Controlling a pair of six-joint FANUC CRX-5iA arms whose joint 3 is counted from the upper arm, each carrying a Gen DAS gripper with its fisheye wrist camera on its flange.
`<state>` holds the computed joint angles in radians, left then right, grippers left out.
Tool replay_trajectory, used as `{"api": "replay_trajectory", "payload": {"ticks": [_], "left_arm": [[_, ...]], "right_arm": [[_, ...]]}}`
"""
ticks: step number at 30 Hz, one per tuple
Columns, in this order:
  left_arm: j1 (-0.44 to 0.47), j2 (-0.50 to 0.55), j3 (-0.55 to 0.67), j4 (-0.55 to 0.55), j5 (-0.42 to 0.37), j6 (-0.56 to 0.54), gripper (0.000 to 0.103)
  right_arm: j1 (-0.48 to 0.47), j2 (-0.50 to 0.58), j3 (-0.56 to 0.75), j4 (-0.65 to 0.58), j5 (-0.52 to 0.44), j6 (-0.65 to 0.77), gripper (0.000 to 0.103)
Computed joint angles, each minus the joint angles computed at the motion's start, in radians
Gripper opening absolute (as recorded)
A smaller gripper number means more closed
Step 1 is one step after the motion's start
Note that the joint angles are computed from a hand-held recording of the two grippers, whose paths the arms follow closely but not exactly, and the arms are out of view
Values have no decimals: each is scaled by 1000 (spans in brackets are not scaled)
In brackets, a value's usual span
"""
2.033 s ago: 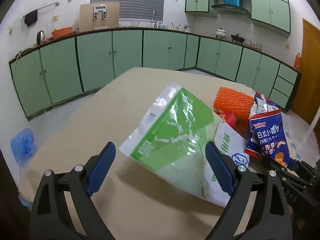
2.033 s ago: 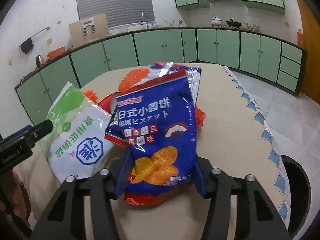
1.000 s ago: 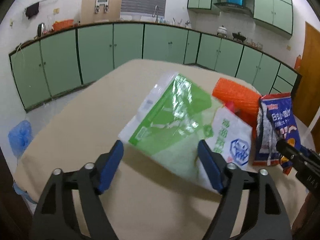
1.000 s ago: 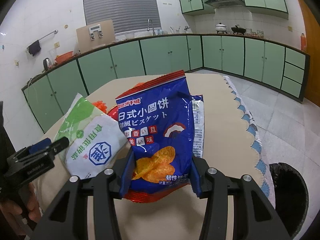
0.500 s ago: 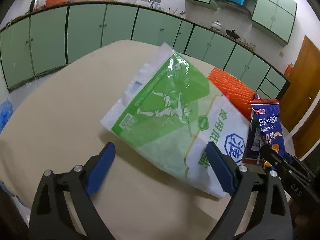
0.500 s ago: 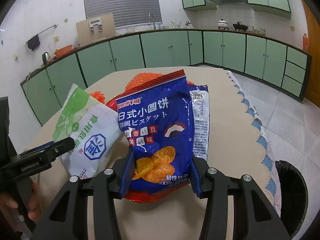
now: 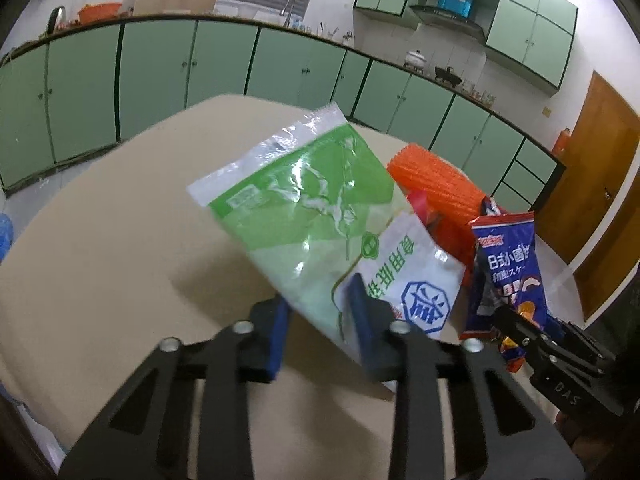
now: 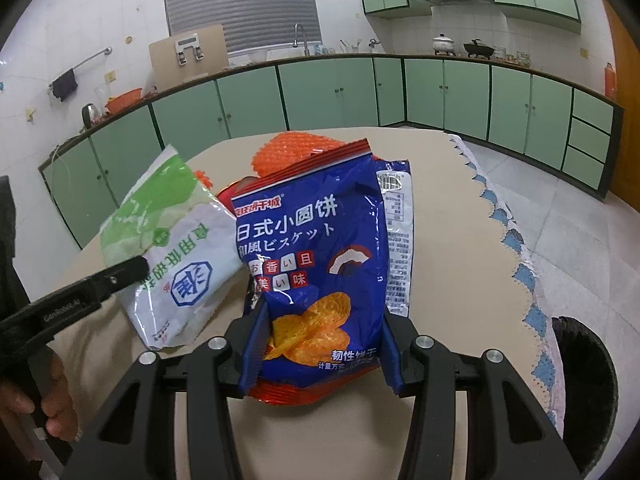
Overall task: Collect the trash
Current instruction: 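Grasp the green-white bag with the left gripper while the right gripper holds the biscuit bag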
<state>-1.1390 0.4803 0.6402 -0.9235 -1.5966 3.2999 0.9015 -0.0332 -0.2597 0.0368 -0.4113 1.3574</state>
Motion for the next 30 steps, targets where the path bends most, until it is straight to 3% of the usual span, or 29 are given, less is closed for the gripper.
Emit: {"api": "replay_trajectory", "payload": {"ticks": [3, 8, 12, 16, 20, 24, 26, 28, 30], "left_arm": [[-20, 5, 23, -31, -16, -1, 13], [-54, 15, 64, -90, -64, -1, 7], [-84, 56, 154, -160, -108, -79, 5], [-90, 94, 227, -191, -100, -161, 5], [-87, 138, 295, -194, -93, -241, 5], [-58, 141, 281, -120, -55, -220, 5], [-45, 139, 267, -93, -53, -207, 9], [-32, 147, 271, -67, -68, -211, 19], [-23, 147, 266, -46, -72, -211, 44]], "right_arm": [[4, -7, -2, 5, 7, -5, 48], [3, -35, -9, -10, 30, 10, 48], [-5, -57, 6, -48, 29, 47, 48], [-17, -68, 15, -58, 33, 38, 48], [-30, -73, 20, -59, 27, 33, 48], [-36, -77, 5, -24, 22, -3, 48], [-40, -76, 1, -16, 14, -11, 48], [-43, -75, -2, -11, 11, -17, 48], [-43, -72, -2, -8, 7, -24, 48]]}}
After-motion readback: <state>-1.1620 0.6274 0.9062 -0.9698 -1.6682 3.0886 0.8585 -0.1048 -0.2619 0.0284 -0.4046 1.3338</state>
